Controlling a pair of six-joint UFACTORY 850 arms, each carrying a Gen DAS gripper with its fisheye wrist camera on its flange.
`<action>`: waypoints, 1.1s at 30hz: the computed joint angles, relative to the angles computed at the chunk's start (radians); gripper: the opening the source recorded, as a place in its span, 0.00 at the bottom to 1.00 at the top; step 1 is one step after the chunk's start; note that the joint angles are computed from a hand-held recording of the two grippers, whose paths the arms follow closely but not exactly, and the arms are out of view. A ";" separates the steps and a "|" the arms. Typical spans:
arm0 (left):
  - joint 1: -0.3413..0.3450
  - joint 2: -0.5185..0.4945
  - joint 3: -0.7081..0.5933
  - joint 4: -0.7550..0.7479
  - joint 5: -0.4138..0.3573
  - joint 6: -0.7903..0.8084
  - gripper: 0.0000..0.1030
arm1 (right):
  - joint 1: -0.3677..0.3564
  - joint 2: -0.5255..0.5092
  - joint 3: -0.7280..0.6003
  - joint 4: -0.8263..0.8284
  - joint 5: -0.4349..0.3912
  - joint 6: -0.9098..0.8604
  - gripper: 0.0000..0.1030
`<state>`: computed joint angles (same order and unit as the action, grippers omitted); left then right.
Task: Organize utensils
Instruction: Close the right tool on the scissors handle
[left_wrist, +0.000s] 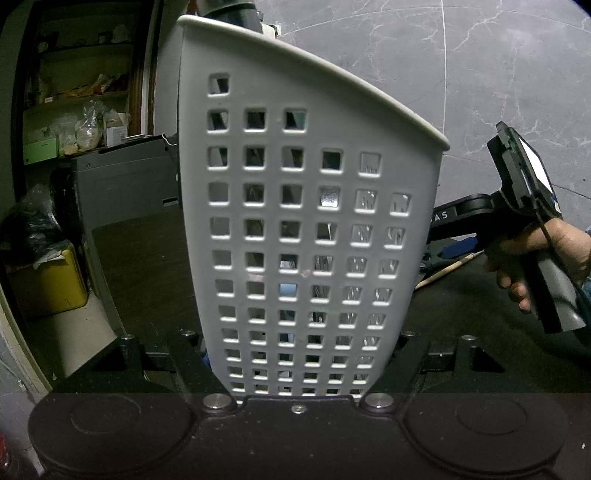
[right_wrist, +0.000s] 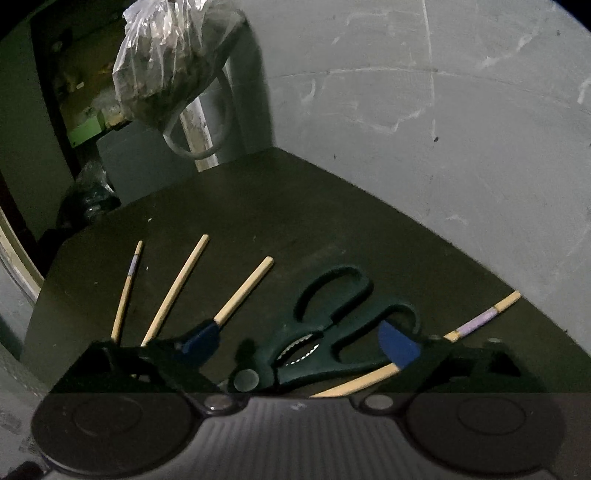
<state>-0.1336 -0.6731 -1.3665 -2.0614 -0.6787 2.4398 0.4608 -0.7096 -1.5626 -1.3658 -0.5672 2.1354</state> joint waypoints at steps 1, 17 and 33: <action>0.000 0.000 0.000 0.000 0.000 0.000 0.73 | 0.001 -0.003 -0.001 -0.005 -0.007 0.000 0.87; 0.000 0.000 0.000 0.001 0.001 -0.001 0.73 | 0.025 0.051 0.110 -0.293 0.049 0.137 0.52; 0.000 0.000 0.001 0.000 -0.002 -0.002 0.73 | 0.075 0.218 0.326 -0.792 0.347 0.099 0.57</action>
